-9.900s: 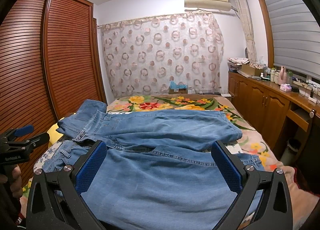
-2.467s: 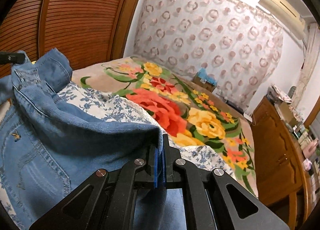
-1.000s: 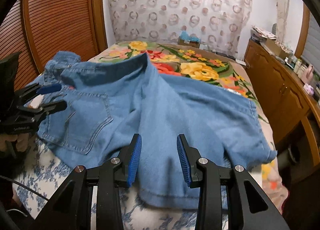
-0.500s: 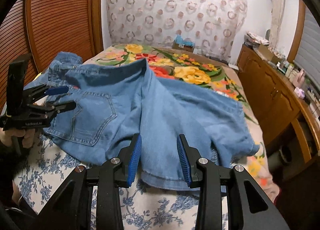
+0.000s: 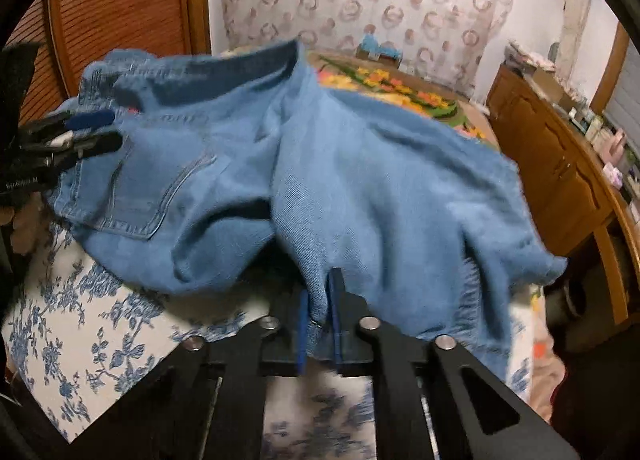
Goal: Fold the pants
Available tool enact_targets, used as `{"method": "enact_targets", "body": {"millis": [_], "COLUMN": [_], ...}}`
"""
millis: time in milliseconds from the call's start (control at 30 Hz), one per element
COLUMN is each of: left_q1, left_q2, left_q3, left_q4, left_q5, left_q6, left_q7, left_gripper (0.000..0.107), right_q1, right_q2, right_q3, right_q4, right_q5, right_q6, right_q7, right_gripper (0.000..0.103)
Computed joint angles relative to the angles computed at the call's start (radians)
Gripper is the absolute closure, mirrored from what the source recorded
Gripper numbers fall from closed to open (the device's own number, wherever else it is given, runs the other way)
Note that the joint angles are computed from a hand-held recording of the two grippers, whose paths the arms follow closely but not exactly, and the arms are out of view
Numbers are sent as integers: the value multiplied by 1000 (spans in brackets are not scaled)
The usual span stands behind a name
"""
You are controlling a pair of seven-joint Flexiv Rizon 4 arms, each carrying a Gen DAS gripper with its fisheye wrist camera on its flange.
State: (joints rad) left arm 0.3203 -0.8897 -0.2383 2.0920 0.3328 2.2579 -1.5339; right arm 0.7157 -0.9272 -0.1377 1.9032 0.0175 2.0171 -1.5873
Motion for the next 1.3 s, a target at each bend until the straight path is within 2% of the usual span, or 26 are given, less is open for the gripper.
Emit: {"method": "enact_targets", "body": {"millis": [100,200,367,533,733,833,1033,1100,1133,1233,1300], "left_q1": [-9,-19,-14,-11,-19,-19,-20,-21,-22,-21,-24], "left_q2": [0,-2,-8,-15,-18,-20,-23,-24,-23,-20,-19], "left_q3": [10,25,35,41,45,43,43,43,43,40,41], "left_q4": [2,6,8,0,-5,-10,-13,-12,-13,-15,-17], "left_q5": [-12,-27,-26,-18,-23,-22,-22,-24,-27,-32,-37], "left_q6": [14,44,77,76,71,66,54,52,49,35,31], "left_q7": [-3,-13,-39,-52,-56,-57,-52,-50,-49,-47,-43], "left_gripper": [32,32,32,32,32,32,32,32,32,32,32], "right_q1": [14,59,110,148,141,120,47,2,6,-11,2], "right_q2": [17,29,8,-62,-138,-166,-154,-165,-175,-164,-152], "right_q3": [-43,-125,-249,-358,-419,-417,-351,-307,-322,-294,-312], "right_q4": [1,-20,-110,-226,-378,-465,-526,-565,-567,-534,-489], "right_q5": [31,84,148,159,69,15,-59,-78,-76,-95,-102], "right_q6": [30,39,-2,-94,-265,-352,-396,-403,-401,-354,-330], "right_q7": [-15,-51,-99,-82,41,104,182,211,242,272,302], "right_gripper": [98,98,98,98,98,98,98,86,74,71,71]}}
